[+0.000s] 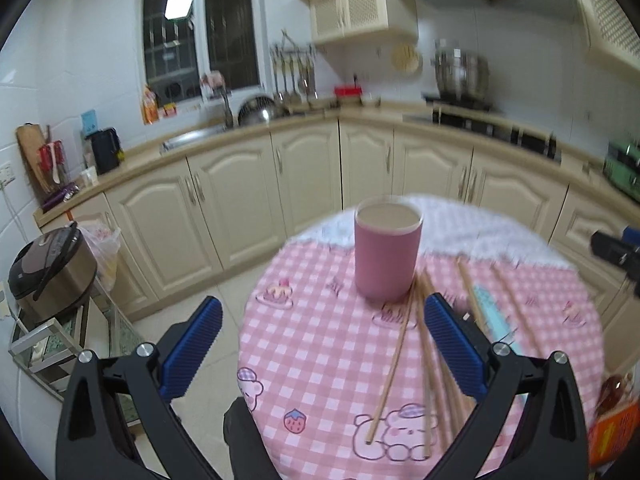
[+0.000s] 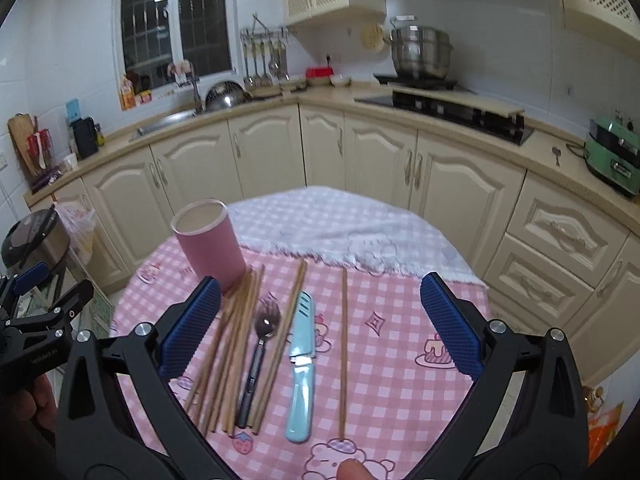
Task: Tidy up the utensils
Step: 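Grasp a single wooden chopstick with the right tool while the left tool grasps another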
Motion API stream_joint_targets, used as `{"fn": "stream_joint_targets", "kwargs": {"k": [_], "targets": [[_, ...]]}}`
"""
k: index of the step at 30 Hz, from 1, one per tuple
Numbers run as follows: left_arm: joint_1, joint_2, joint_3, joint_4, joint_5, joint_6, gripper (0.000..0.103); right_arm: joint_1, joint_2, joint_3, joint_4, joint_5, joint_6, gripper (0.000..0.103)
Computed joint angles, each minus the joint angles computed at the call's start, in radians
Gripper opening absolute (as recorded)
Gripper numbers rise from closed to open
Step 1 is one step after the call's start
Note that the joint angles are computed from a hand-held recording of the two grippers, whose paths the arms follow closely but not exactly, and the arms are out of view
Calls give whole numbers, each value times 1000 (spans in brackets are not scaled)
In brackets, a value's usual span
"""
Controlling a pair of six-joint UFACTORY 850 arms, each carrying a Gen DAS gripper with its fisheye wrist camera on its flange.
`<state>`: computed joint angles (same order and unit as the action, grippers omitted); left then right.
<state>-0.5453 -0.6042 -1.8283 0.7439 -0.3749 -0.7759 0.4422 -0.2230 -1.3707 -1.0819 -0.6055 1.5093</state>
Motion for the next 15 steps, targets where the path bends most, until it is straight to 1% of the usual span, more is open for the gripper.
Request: {"fn": "stream_joint_targets", "kwargs": {"k": [3, 6, 10, 14, 15], "targets": [[10, -79, -93, -160, -51, 187, 99, -32, -33, -24, 105, 3, -101, 97], [16, -154, -189, -288, -104, 345, 99, -60, -65, -47, 207, 5, -201, 97], [15, -261, -337, -392, -193, 491, 99, -92, -107, -79, 335, 5, -335, 97], [14, -387, -533, -482, -315, 622, 99, -120, -151, -118, 477, 0, -470, 97], [14, -431, -606, -503, -359, 655, 99, -127, -165, -130, 509, -9, -504, 97]]}}
